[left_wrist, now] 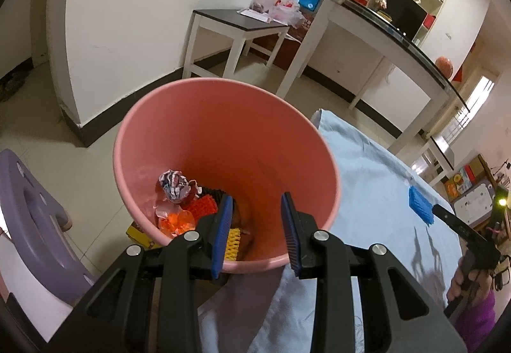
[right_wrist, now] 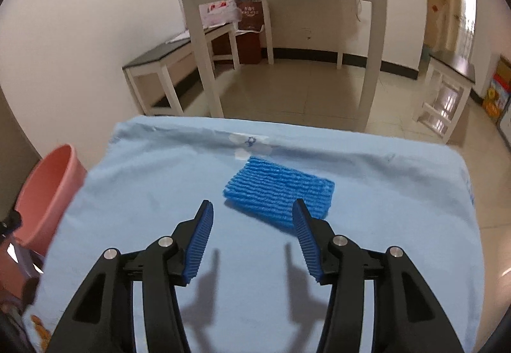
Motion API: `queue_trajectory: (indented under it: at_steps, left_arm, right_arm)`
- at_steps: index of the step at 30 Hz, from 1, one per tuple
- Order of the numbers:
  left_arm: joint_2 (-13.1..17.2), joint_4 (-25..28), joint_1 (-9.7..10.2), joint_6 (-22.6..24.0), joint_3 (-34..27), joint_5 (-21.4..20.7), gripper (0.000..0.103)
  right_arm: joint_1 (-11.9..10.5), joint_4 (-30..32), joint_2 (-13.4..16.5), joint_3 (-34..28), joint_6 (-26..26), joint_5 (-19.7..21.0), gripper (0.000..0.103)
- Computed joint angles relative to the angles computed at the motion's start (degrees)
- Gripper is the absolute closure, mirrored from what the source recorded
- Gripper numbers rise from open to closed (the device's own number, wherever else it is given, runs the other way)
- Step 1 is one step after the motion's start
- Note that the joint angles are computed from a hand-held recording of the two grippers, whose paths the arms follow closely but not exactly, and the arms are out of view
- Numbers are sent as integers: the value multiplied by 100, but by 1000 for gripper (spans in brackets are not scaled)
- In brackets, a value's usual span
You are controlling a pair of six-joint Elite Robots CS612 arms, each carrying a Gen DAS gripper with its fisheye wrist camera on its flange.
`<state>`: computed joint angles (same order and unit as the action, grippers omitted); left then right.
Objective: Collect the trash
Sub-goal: 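Grasp the blue foam net with the right tool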
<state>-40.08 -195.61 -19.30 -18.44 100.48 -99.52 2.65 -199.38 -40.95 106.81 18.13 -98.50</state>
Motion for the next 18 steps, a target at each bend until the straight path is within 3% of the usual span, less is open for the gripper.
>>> queue_trajectory:
  at_steps: [8, 13, 16, 18]
  left_arm:
    - [-3, 105, -1, 26, -20, -77, 71]
    - [4, 110, -9, 74, -29, -69, 71]
    - [6, 115, -13, 82, -34, -72, 71]
    - [7, 126, -12, 70, -36, -78, 71]
  right_arm:
    - [28, 583, 142, -352, -701, -199, 48]
    - [-22, 789, 212, -415, -686, -279, 49]
    - [-69, 732, 224, -392, -600, -228, 61]
    - [-82, 683, 226, -380, -595, -236, 79]
